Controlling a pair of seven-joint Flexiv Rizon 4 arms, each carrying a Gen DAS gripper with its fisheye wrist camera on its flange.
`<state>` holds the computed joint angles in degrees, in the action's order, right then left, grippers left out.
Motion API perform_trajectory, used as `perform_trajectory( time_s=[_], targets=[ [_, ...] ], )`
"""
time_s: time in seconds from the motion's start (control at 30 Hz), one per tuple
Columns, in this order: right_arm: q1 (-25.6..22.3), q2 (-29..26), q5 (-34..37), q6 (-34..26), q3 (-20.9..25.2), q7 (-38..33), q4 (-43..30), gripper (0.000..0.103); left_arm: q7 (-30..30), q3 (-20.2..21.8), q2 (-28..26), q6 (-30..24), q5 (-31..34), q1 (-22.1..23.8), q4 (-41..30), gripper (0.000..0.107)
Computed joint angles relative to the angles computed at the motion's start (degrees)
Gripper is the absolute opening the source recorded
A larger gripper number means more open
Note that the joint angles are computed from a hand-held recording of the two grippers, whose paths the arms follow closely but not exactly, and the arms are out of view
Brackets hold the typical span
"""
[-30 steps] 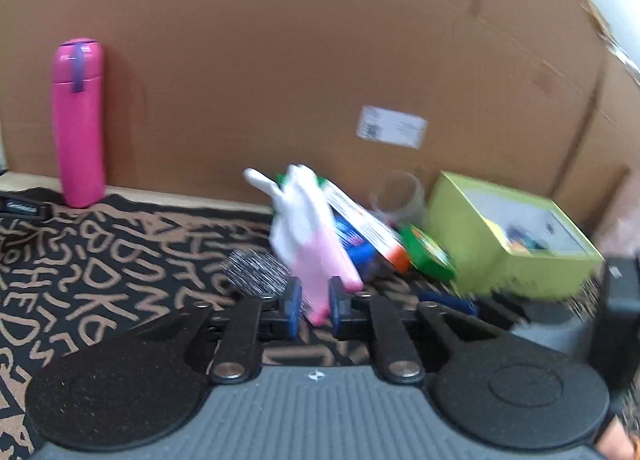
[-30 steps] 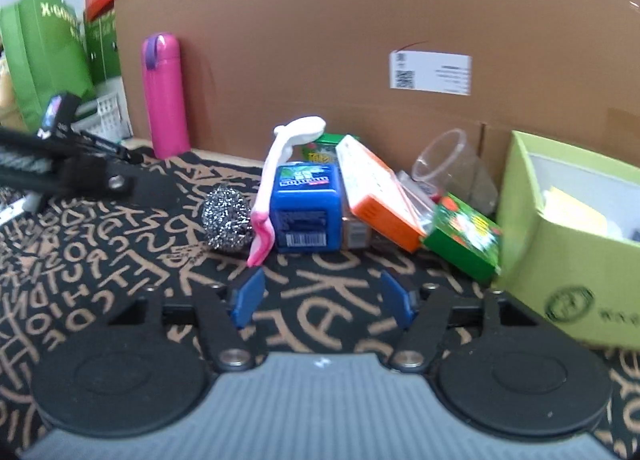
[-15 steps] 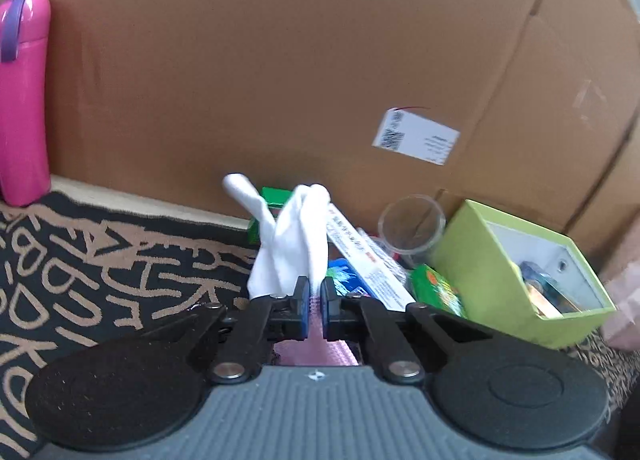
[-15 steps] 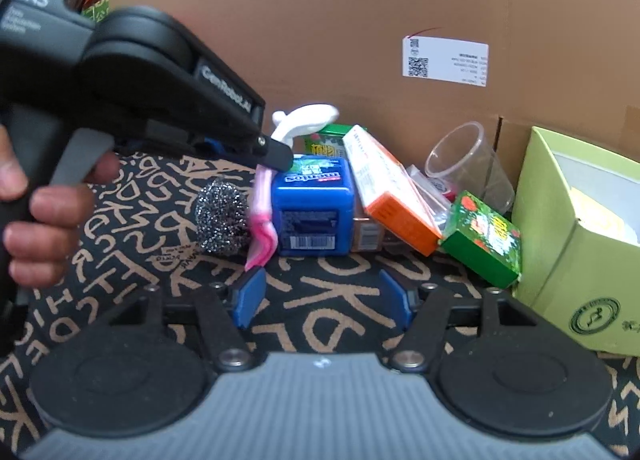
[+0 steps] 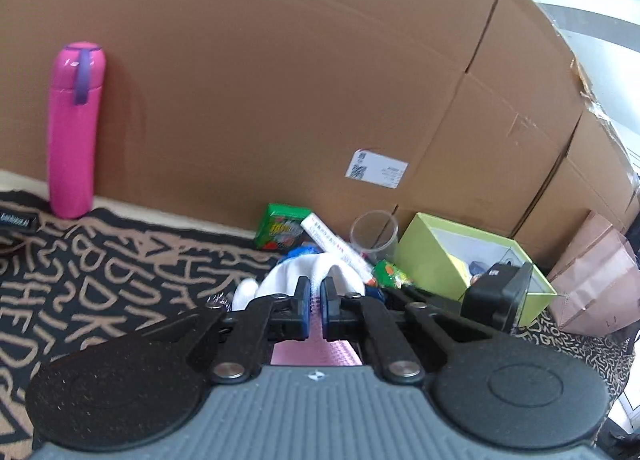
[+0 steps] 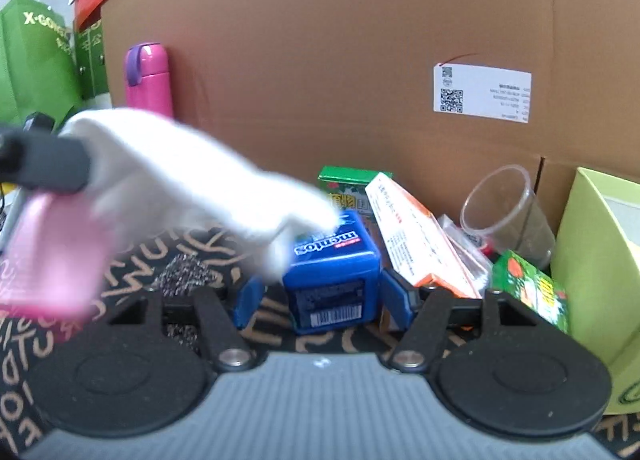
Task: Organize objects
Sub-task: 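Lift the glove with the left tool while the right tool grasps the blue mentos box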
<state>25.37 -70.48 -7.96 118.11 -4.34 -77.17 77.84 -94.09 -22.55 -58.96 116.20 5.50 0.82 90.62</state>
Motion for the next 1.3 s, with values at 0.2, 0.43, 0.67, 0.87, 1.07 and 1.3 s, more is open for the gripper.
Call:
perform_trajectory(
  time_s=[0.2, 0.43, 0.67, 0.87, 1.07, 1.3],
  targets=[
    [-0.37, 2.32, 0.62, 2.21, 0.42, -0.94, 4.93, 0.053, -0.15, -0.5, 0.54, 0.16, 1.04, 0.42, 3.11, 0.003],
    [-1.25, 9.34, 3.56, 11.34, 1.55, -5.02, 21.41, 0.011, 1.22, -4.38, 0.56, -2.23, 5.07, 2.88, 8.06, 0.003],
    [-2.96, 14.87, 5.62, 17.22, 2.02, -10.13, 35.52, 0.017, 4.57, -2.33, -0.98, -2.09, 1.99, -2.05, 9.04, 0.006],
    [-4.41, 13.23, 5.93, 17.12, 3.89, -10.22, 30.9, 0.061, 2.58, 12.13, 2.01, 5.02, -11.14, -15.38, 11.2, 0.078],
    [-5.19, 9.87, 1.72, 11.26, 5.38, -4.45, 20.81, 0.075, 4.02, 10.08, 0.73, 0.46, -11.12, -13.9, 9.07, 0.079],
    [0.83, 6.8, 6.85, 5.52, -0.75, -5.15, 15.2, 0.057, 5.24, 10.12, -1.23, -0.96, -11.26, -14.15, 5.77, 0.048]
  ],
)
